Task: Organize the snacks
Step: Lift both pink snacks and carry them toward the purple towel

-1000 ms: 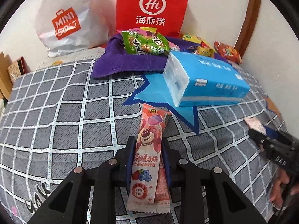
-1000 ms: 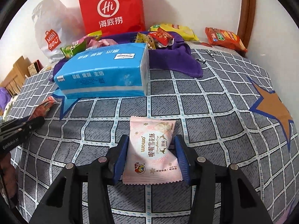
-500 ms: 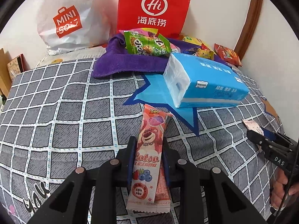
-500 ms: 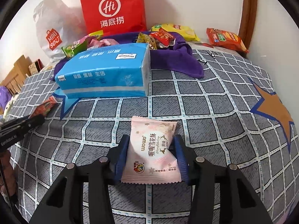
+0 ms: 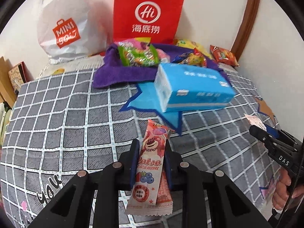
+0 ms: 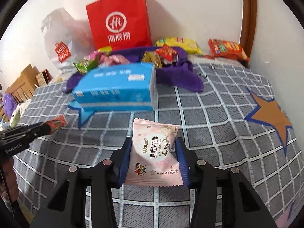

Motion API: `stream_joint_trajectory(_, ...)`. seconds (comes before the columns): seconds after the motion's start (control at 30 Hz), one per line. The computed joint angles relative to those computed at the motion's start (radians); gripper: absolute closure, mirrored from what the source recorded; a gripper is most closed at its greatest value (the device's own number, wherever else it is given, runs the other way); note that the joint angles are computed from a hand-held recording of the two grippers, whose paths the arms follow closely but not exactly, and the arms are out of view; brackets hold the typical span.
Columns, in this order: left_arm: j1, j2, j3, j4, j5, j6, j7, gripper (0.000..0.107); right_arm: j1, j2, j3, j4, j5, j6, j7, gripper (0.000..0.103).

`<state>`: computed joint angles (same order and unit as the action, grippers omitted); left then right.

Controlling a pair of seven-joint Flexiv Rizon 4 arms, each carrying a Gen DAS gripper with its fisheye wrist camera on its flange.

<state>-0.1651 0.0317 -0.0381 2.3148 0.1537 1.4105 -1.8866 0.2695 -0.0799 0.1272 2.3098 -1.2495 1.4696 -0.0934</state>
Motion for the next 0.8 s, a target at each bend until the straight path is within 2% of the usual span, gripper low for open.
stream_joint_trajectory(0.27,-0.014,0.06,-0.022,-0.007,-0.029,-0.029,0.026,0.084,0.003,0.06,0.034,0.005,0.087,-0.026,-0.056,0.058)
stream_joint_trajectory(0.4,-0.041,0.065,-0.02,-0.01,-0.124,-0.036,0.098,0.084,0.007,0.075,0.049,-0.004,0.123,-0.046,-0.092,0.059)
stream_joint_trajectory(0.5,-0.032,0.07,-0.034,-0.036,-0.097,-0.053,0.086,0.084,0.011,0.085,0.058,-0.018,0.143,-0.057,-0.118,0.059)
stream_joint_trajectory(0.6,-0.048,0.071,-0.029,-0.046,-0.146,-0.056,0.128,0.084,0.014,0.087,0.063,-0.036,0.155,-0.064,-0.141,0.059)
stream_joint_trajectory(0.8,-0.043,0.068,-0.032,-0.083,-0.154,-0.072,0.138,0.084,0.022,0.076,0.06,-0.077,0.171,-0.074,-0.171,0.059)
